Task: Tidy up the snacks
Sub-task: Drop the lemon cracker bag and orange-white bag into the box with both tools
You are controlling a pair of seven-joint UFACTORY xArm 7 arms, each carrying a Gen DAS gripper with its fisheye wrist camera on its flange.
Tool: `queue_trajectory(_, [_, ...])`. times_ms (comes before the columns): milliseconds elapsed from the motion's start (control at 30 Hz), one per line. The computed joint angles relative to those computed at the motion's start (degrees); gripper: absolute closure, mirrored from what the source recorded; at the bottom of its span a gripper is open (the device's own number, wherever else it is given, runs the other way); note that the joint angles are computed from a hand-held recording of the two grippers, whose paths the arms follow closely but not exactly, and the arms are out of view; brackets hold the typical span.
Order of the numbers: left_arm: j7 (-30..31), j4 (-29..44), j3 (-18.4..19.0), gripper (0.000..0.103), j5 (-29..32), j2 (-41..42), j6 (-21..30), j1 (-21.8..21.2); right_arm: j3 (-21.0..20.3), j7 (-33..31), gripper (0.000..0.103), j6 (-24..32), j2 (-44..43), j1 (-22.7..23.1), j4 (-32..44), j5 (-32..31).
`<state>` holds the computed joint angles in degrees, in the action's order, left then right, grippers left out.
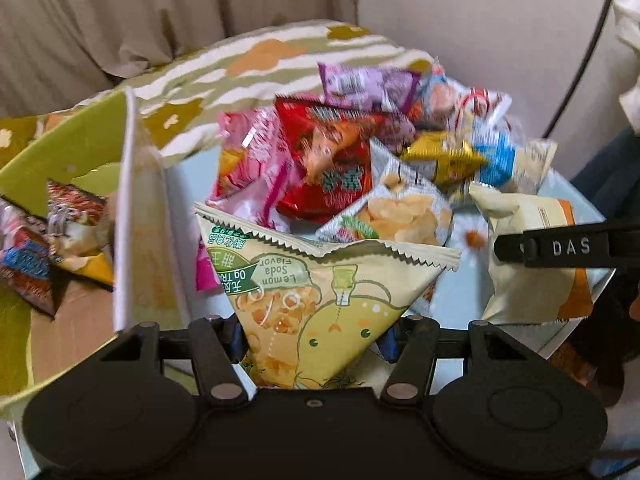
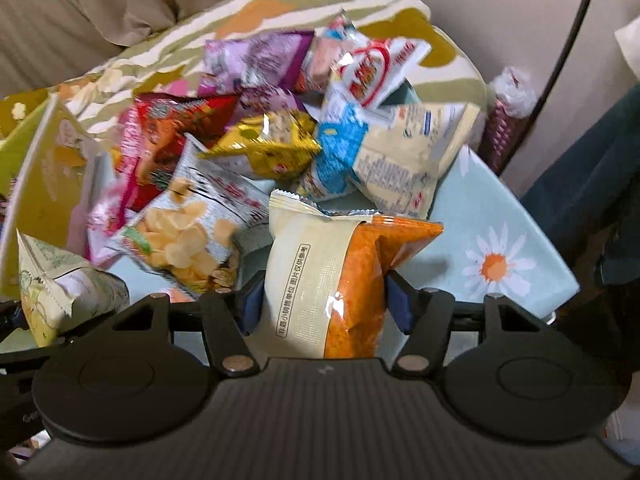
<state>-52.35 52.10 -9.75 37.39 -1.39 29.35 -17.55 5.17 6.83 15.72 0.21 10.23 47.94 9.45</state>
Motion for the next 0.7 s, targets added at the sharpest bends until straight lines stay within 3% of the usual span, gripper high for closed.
queue_trajectory(233, [-13.24, -0.78, -3.06, 0.04, 5.59, -7.48, 6.71, 1.11, -1.07, -18.82, 0.027, 0.09, -4.33, 2.49, 1.37, 13.14])
queue_trajectory(400, [-20.24, -0.63, -5.55, 0.04, 8.19, -12.79, 13.42, 3.24, -1.58, -34.63, 0.027, 3.92, -4.48, 5.24, 7.24, 24.46])
queue_trajectory(567, [-22.24, -1.02, -6.16, 0.04, 8.65, -17.94, 18.33, 6.3, 0.13, -45.03, 0.027, 7.96, -2.39, 6.76, 14.46, 32.47])
queue_trajectory(700, [-20.0, -2.41, -4.91, 0.04, 8.66, -21.39, 19.03, 9.55, 2.82, -46.04, 0.027, 8.76, 0.73, 7.66, 19.81, 33.99])
